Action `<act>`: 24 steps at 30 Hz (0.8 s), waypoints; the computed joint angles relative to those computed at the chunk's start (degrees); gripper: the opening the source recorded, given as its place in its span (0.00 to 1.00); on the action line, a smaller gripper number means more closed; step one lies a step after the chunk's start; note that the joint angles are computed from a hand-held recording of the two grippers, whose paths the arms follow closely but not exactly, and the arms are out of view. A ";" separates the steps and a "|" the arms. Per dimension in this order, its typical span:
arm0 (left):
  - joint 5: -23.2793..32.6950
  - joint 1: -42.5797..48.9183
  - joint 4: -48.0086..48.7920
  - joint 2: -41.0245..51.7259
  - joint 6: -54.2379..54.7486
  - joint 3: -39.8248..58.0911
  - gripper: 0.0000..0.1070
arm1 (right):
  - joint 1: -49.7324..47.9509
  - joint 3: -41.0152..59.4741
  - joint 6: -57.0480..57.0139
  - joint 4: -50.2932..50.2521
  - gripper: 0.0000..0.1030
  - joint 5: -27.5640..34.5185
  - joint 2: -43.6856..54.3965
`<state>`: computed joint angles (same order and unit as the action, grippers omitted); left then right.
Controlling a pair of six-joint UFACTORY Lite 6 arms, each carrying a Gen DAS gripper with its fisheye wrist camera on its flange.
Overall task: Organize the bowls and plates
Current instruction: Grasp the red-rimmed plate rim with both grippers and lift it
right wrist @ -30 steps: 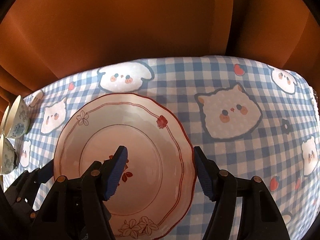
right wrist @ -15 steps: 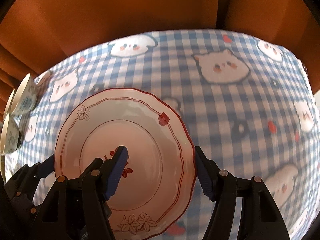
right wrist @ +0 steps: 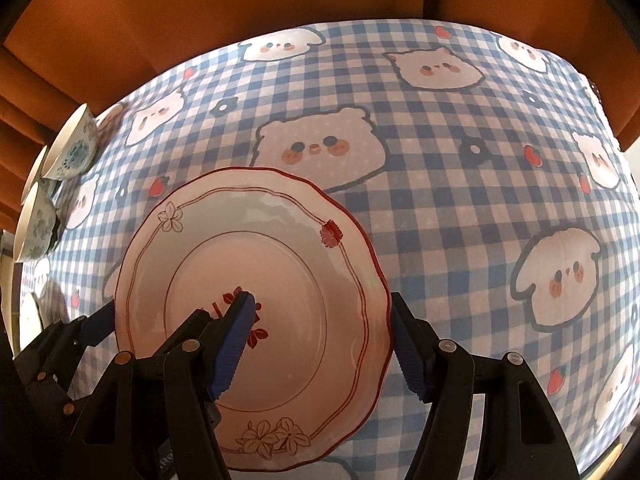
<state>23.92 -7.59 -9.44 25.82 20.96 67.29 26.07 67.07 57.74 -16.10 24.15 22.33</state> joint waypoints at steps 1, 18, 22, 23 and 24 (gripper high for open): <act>0.06 0.13 -0.80 0.39 0.66 0.42 0.65 | -0.34 0.15 -1.23 1.01 0.67 -0.23 0.16; 2.06 0.21 0.24 2.71 -1.28 4.21 0.64 | -2.73 7.46 -6.25 0.42 0.53 1.88 6.96; 2.33 0.56 0.16 0.20 -0.51 2.93 0.64 | -2.62 7.00 -6.07 0.21 0.53 1.73 6.02; 2.58 0.66 0.05 -0.65 -0.20 2.62 0.64 | -2.44 6.91 -5.47 -0.25 0.53 1.98 5.50; 2.74 0.70 0.12 -1.17 -0.20 2.44 0.64 | -2.17 6.71 -4.52 -0.96 0.53 2.30 4.84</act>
